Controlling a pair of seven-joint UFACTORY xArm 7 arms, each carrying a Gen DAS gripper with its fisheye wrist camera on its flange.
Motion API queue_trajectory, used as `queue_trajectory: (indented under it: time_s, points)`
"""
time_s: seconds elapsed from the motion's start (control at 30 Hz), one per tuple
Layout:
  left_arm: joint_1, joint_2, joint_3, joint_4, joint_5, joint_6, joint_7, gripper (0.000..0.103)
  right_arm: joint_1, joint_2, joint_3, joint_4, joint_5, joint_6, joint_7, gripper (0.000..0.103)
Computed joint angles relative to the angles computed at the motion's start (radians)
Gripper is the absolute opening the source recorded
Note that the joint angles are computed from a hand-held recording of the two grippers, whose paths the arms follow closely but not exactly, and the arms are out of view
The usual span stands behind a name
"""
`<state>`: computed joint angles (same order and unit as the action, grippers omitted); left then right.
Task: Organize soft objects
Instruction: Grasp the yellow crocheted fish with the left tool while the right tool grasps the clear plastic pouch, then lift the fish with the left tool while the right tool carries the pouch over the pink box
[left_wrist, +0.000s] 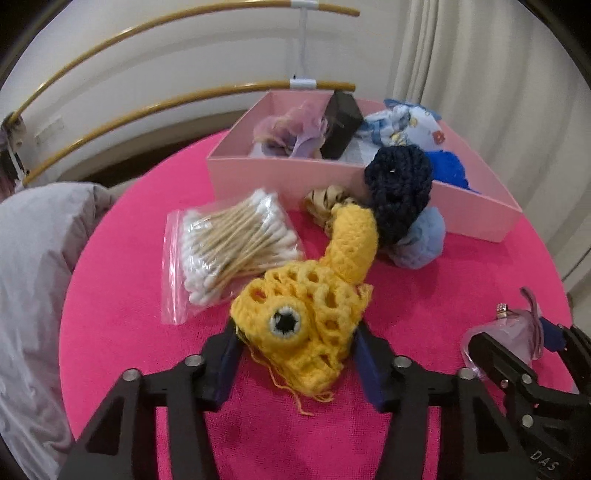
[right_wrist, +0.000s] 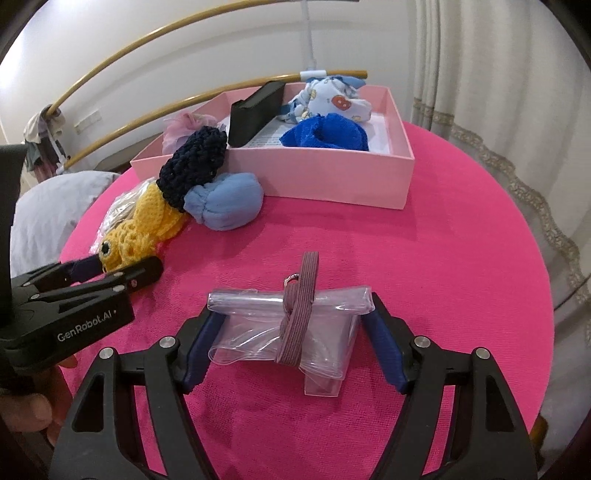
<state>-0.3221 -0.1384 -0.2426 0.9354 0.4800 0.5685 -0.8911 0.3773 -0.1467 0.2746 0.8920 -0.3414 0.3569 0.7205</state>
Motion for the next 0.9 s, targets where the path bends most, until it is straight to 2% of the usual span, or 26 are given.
queue_trajectory:
  time_s: [0.03,0.07,0.17,0.67,0.9]
  points:
    - [-0.012,-0.003,0.016,-0.008,-0.019,-0.018,0.011,0.031,0.001,-0.001,0.0,0.0,0.001,-0.002,-0.001,0.071]
    - [0.018,-0.013,-0.006,-0.023,0.001,-0.049,-0.02,0.027,0.002,-0.005,0.0,-0.005,0.003,-0.004,0.0,0.071]
    - [0.009,-0.04,0.014,-0.054,-0.042,-0.08,0.018,0.024,0.005,-0.012,0.002,-0.01,0.01,-0.009,-0.002,0.071]
    - [0.047,-0.291,-0.048,-0.201,-0.143,-0.078,0.087,0.022,-0.001,-0.098,0.047,-0.027,-0.008,0.017,0.031,0.071]
    - [0.056,-0.426,-0.095,-0.236,-0.178,-0.016,0.088,0.022,-0.009,-0.16,0.068,-0.038,-0.004,0.026,0.035,0.071]
